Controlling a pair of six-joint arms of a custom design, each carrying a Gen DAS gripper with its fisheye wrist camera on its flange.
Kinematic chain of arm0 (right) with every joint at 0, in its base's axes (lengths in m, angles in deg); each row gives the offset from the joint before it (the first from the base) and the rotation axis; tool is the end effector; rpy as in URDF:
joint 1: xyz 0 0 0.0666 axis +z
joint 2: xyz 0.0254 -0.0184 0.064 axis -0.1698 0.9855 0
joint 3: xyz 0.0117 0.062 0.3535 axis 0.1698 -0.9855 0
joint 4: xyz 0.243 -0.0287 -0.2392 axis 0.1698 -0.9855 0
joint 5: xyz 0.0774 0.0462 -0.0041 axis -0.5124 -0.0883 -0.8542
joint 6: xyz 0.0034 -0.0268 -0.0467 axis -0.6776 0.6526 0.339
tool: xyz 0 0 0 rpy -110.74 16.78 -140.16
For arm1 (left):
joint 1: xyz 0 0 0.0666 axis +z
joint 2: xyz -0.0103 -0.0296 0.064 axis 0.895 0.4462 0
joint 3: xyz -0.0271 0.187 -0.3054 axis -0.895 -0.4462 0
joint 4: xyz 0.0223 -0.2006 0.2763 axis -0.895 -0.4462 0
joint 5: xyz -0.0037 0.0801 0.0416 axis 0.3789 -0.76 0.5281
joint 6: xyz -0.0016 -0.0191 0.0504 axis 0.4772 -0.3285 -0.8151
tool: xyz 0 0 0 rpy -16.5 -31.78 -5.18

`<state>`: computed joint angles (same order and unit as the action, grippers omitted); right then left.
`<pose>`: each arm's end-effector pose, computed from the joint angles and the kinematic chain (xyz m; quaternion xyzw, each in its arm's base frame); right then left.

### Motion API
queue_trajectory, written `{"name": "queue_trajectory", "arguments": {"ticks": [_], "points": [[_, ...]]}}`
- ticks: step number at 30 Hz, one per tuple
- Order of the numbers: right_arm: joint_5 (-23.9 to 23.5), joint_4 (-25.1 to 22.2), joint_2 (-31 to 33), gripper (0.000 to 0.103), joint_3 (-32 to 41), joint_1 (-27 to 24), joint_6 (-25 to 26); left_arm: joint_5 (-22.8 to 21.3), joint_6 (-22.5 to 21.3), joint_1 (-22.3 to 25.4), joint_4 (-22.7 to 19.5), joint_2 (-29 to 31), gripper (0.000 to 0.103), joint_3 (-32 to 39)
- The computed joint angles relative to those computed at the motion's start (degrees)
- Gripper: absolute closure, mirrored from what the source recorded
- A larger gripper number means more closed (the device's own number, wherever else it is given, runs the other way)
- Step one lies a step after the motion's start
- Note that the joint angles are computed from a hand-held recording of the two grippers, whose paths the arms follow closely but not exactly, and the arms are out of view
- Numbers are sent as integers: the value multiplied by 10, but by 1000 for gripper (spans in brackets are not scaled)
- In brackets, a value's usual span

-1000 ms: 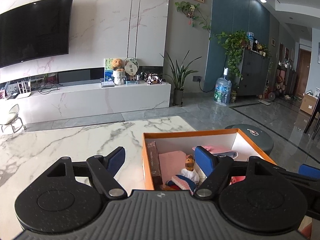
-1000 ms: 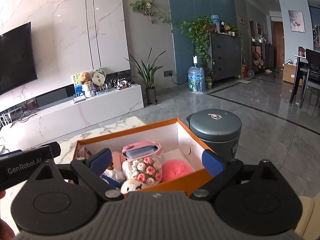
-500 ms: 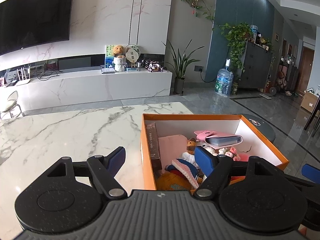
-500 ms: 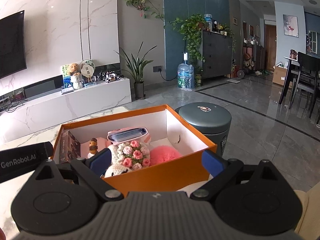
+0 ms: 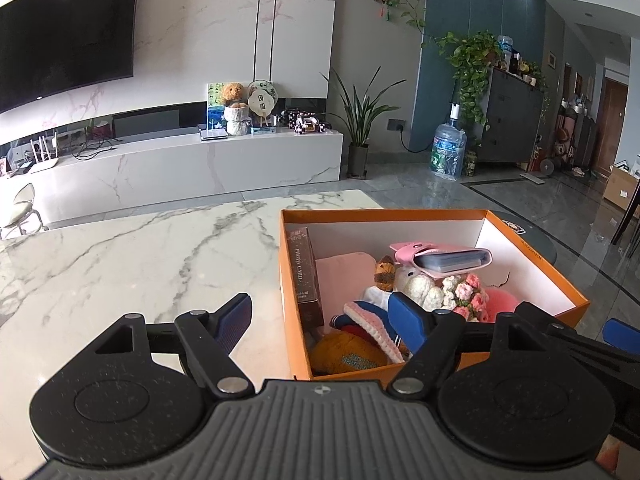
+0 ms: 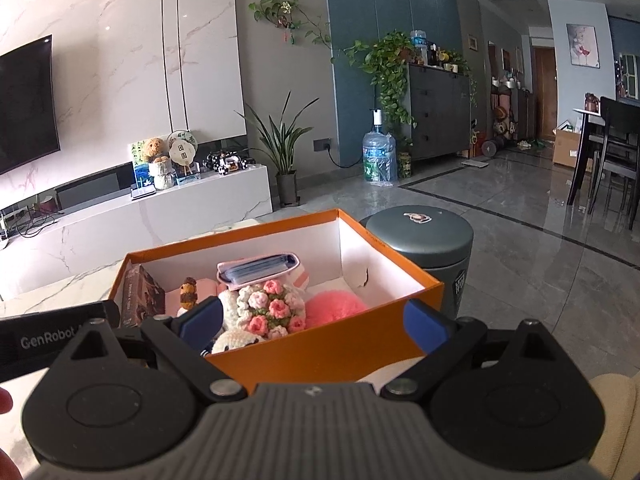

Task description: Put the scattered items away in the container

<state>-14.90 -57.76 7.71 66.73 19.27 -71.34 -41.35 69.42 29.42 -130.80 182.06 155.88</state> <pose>0.4527 0.2278 0.5039 0.1110 0.8333 -0.0162 0.5413 0.4977 -0.3190 0.5324 0.0031 0.8720 -0.0353 0.4882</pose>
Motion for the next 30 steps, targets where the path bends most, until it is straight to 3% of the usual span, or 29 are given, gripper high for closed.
{"name": "queue_trajectory", "arguments": {"ticks": [5,30], "points": [[-11,-2,1,5,-2,-5,-18,-7,-2,-2,-16,10,14,15],[5,26,1,5,-19,3,-3,-15,13,-2,-60,24,14,52]]}}
